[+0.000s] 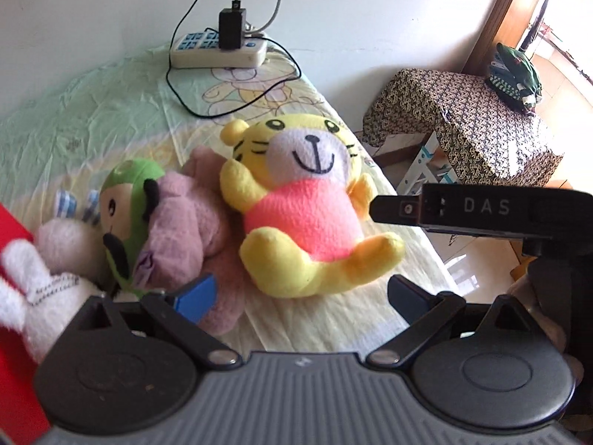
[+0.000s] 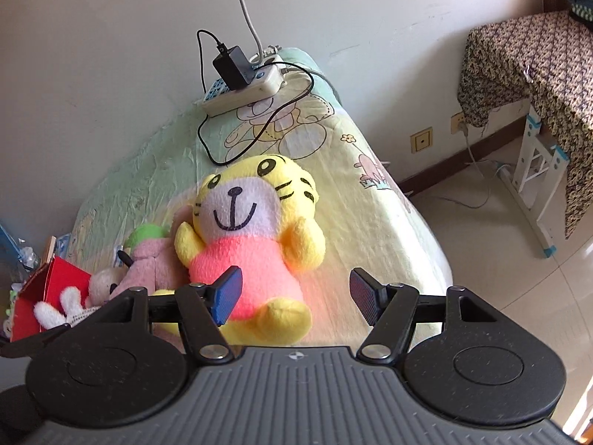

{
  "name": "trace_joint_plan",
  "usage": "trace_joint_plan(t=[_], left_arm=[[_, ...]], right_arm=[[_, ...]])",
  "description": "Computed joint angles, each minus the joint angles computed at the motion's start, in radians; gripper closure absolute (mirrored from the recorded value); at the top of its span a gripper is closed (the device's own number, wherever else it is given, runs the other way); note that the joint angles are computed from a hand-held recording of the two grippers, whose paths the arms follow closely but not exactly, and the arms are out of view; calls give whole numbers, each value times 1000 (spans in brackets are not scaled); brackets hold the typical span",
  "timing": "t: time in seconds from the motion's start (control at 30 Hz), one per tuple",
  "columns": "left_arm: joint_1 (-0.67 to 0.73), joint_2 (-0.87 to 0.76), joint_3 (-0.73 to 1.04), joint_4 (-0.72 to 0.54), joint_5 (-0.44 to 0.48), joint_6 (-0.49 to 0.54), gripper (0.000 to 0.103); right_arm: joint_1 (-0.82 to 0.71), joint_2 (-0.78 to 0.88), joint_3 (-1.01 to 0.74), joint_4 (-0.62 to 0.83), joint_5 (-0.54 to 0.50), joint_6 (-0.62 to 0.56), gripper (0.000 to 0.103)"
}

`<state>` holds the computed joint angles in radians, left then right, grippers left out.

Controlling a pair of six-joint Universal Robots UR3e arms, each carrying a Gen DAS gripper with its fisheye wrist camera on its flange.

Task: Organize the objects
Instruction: 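Move the right tool toward the yellow-and-pink tiger plush, then close the right gripper on the tiger plush and lift it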

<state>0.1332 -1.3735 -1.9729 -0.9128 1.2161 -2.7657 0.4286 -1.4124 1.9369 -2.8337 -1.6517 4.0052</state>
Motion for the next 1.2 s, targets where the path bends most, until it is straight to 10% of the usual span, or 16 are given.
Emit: trace_joint_plan(t=[0.63, 1.2], left_arm=[[-35, -262, 101, 123, -27, -30, 3], [-11, -164, 43, 85, -112, 51, 24]], right_arm=[[-146, 219, -33, -238, 278, -42, 25], [-112, 80, 92, -289, 267, -15, 56]])
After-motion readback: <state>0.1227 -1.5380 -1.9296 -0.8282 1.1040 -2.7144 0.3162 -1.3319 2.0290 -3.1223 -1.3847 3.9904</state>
